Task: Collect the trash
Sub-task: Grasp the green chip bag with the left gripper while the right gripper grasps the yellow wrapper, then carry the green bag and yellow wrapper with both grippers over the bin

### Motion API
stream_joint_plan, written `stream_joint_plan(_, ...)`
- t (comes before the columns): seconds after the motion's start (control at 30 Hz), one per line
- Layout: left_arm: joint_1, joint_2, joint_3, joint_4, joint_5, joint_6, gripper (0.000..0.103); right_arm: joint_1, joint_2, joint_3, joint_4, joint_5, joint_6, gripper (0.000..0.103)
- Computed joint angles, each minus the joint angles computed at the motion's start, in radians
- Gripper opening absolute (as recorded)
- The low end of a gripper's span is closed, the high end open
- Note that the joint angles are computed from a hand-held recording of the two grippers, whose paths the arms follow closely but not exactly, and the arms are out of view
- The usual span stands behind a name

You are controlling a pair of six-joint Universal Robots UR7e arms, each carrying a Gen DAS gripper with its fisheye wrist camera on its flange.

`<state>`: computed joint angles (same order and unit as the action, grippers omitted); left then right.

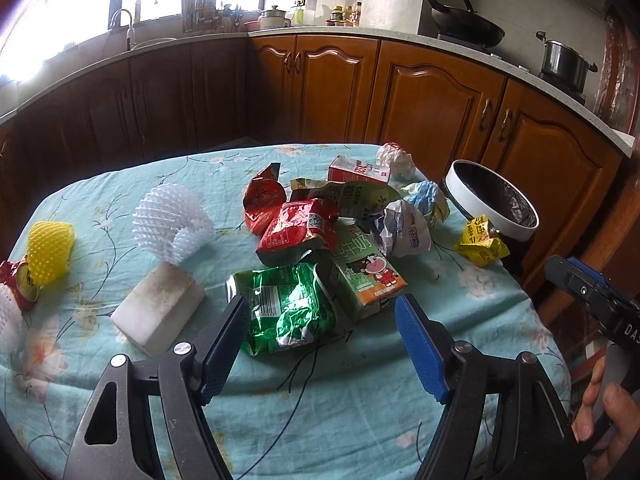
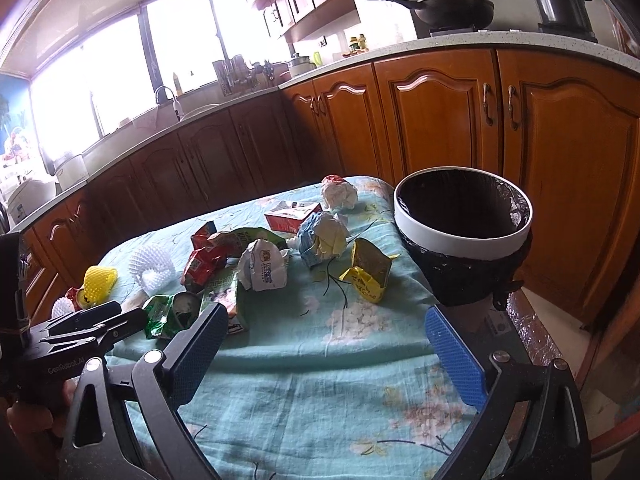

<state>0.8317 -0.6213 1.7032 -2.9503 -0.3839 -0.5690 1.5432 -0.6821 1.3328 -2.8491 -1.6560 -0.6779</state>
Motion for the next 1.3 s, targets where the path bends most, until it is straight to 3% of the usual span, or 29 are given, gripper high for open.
stream_joint_plan(0.13,0.030,0.012,-0.054,0.059,-0.018,-0.006,0.069,-0.003,0.053,-0.102,0.071,-0.024,0.027,0.089)
stream_joint_plan(0.37,0.078,0.036,-0.147,0.210,-0.029,-0.054,0.064,-0.001,0.147,-0.256,0.160,-0.083,0.042,0.089)
stream_joint_plan(0.57,0.111,0.060,-0.206,0.308,-0.071,-0.069,0.042,-0.006,0.223,-0.375,0.251,-0.119,0.062,0.084)
stream_joint_plan(0.67,0.116,0.065,-0.210,0.287,-0.070,-0.036,0.030,-0.008,0.246,-0.413,0.292,-0.124,0.068,0.071)
stream_joint_plan(0.7,0.116,0.065,-0.207,0.265,-0.074,-0.019,0.026,-0.010,0.249,-0.421,0.306,-0.119,0.071,0.058)
stream_joint_plan(0.73,0.114,0.066,-0.202,0.242,-0.072,-0.001,0.021,-0.011,0.248,-0.424,0.322,-0.109,0.075,0.044)
stream_joint_plan(0.77,0.112,0.069,-0.200,0.222,-0.069,0.018,0.018,-0.013,0.245,-0.422,0.330,-0.100,0.075,0.038)
stream_joint_plan(0.83,0.105,0.067,-0.186,0.195,-0.064,0.034,0.012,-0.013,0.233,-0.400,0.312,-0.091,0.063,0.029)
stream_joint_plan(0.93,0.102,0.056,-0.157,0.147,-0.084,0.042,0.010,-0.013,0.205,-0.353,0.285,-0.072,0.043,0.021)
stream_joint_plan(1.1,0.086,0.016,-0.089,0.089,-0.104,0.022,0.010,-0.012,0.156,-0.286,0.264,-0.034,0.028,0.014)
stream_joint_plan(1.3,0.045,-0.016,-0.041,0.028,-0.093,0.042,0.010,-0.003,0.115,-0.230,0.244,-0.001,0.015,0.013)
